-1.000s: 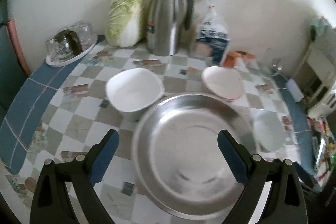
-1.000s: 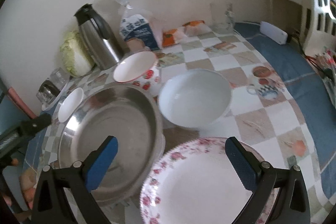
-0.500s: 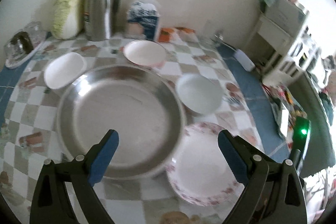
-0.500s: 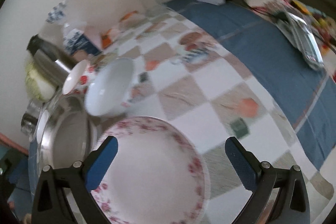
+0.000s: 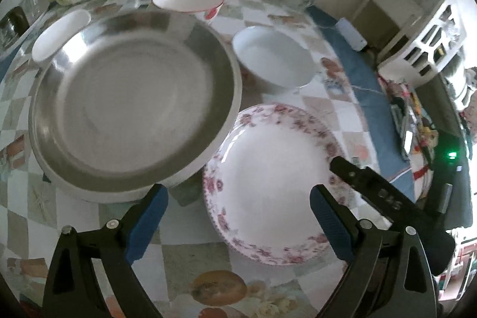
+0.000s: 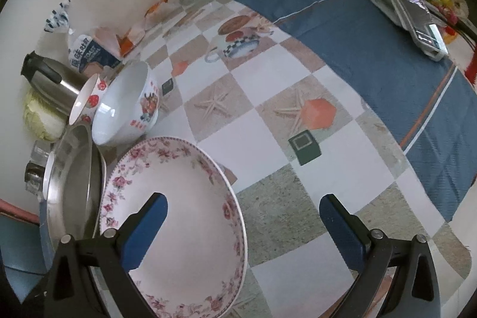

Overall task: Organize plates and bowls
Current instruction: 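Move both grippers to the rim of the pink-flowered plate, then close both grippers on the pink-flowered plate rim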

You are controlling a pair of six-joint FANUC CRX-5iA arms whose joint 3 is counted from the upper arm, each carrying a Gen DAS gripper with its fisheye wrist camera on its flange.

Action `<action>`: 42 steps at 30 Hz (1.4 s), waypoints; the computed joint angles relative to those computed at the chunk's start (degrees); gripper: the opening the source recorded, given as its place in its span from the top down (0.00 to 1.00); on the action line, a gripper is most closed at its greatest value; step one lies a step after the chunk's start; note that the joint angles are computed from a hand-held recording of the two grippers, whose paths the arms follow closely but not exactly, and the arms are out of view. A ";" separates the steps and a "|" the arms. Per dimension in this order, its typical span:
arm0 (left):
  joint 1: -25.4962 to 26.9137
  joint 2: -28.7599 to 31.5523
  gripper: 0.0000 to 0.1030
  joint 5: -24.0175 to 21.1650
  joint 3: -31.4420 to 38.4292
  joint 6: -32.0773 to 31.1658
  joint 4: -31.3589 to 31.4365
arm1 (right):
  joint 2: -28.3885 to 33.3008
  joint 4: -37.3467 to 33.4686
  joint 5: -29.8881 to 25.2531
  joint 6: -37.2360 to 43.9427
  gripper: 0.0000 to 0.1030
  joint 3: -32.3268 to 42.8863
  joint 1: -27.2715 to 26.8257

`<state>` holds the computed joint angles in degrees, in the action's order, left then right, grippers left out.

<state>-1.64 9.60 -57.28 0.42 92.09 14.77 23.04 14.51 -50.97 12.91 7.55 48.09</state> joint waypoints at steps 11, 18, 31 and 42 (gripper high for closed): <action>0.70 2.94 0.07 -4.28 1.09 2.92 0.76 | 1.91 -3.42 -1.99 3.04 0.00 2.85 -0.52; 1.74 4.03 0.07 -5.23 1.28 6.22 0.10 | 2.23 -2.62 -2.19 3.25 0.07 3.09 -0.26; 1.96 4.18 0.62 -4.72 -0.01 6.81 1.40 | 1.99 -3.77 -1.31 4.13 0.69 3.20 -0.54; -0.90 6.50 0.76 -4.30 2.92 7.40 0.30 | 0.32 -4.37 -0.01 3.41 0.81 1.01 -1.22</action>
<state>-2.54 16.09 -61.58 3.34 99.49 15.07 23.37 10.14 -50.98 16.31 8.56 46.86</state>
